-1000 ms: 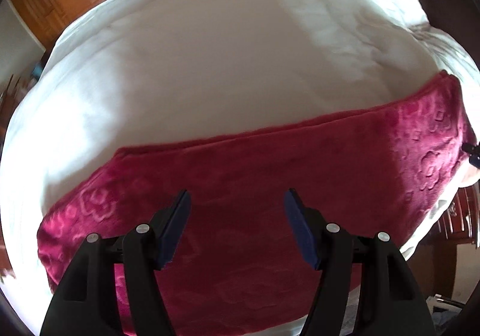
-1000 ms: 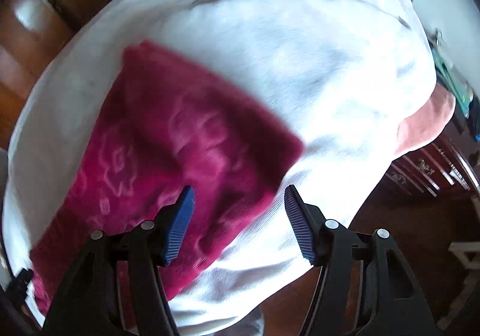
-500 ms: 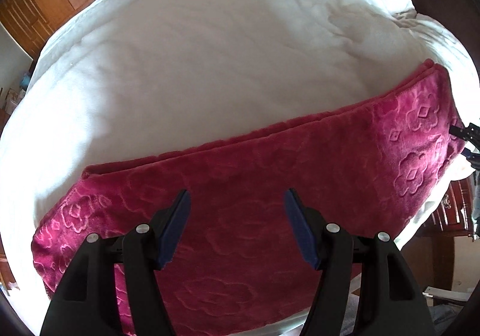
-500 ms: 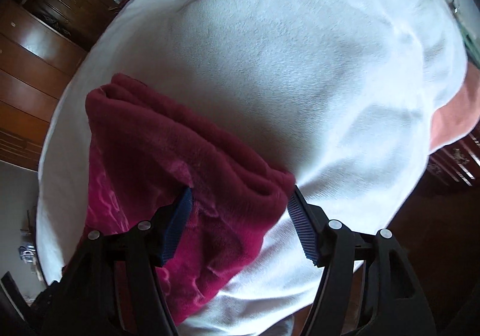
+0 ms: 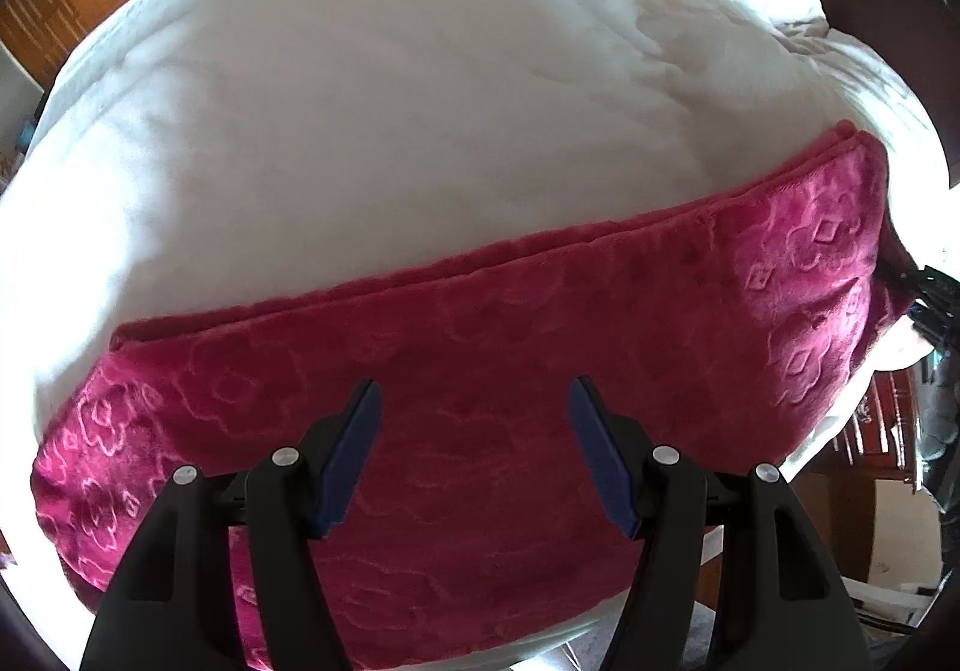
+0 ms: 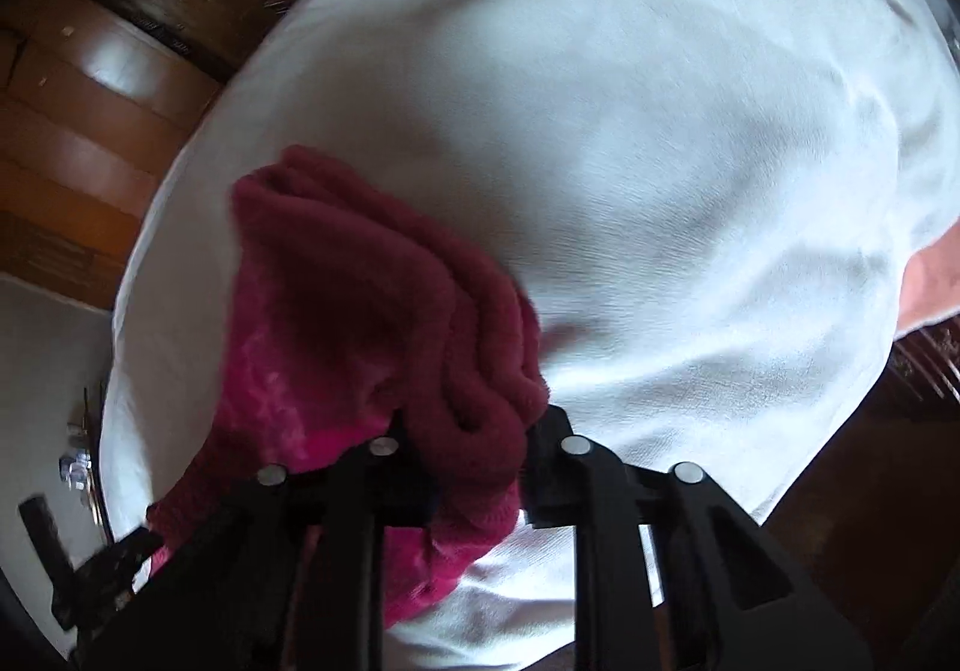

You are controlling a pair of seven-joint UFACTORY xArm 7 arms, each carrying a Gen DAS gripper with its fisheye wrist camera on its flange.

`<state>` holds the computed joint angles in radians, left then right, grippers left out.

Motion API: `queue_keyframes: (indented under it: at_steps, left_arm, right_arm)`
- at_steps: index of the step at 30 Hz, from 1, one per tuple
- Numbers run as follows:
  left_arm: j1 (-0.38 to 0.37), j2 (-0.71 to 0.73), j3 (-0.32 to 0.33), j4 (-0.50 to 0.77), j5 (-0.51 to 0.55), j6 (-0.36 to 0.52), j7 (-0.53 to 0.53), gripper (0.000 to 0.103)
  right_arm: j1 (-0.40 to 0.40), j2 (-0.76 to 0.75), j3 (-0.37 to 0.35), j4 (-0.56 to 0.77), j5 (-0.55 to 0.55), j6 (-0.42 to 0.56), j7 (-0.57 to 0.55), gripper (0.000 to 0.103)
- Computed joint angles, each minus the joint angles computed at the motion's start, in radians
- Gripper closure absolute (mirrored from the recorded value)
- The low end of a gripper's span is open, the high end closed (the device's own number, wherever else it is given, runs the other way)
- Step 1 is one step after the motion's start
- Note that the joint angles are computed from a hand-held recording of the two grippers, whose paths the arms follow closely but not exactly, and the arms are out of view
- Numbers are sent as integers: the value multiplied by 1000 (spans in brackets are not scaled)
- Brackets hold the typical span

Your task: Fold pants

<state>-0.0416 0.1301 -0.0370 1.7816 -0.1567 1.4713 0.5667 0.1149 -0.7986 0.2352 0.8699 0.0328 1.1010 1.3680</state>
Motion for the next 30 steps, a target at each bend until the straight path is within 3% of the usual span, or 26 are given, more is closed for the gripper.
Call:
queue_keyframes:
  at_steps: [5, 14, 25, 30]
  left_arm:
    - [-12, 2, -13, 16, -31, 14, 14, 38]
    - [13, 40, -10, 83, -138, 134, -6, 38]
    - [141, 115, 25, 150, -295, 254, -144, 38]
    - [189, 118, 38, 135, -297, 243, -170, 38]
  right_arm:
    - [14, 114, 33, 188, -57, 65, -87, 85]
    - [70, 374, 106, 494, -157, 37, -198, 85]
    - [251, 730, 107, 791, -207, -20, -254, 85]
    - [348, 898, 87, 940, -206, -2, -294, 85]
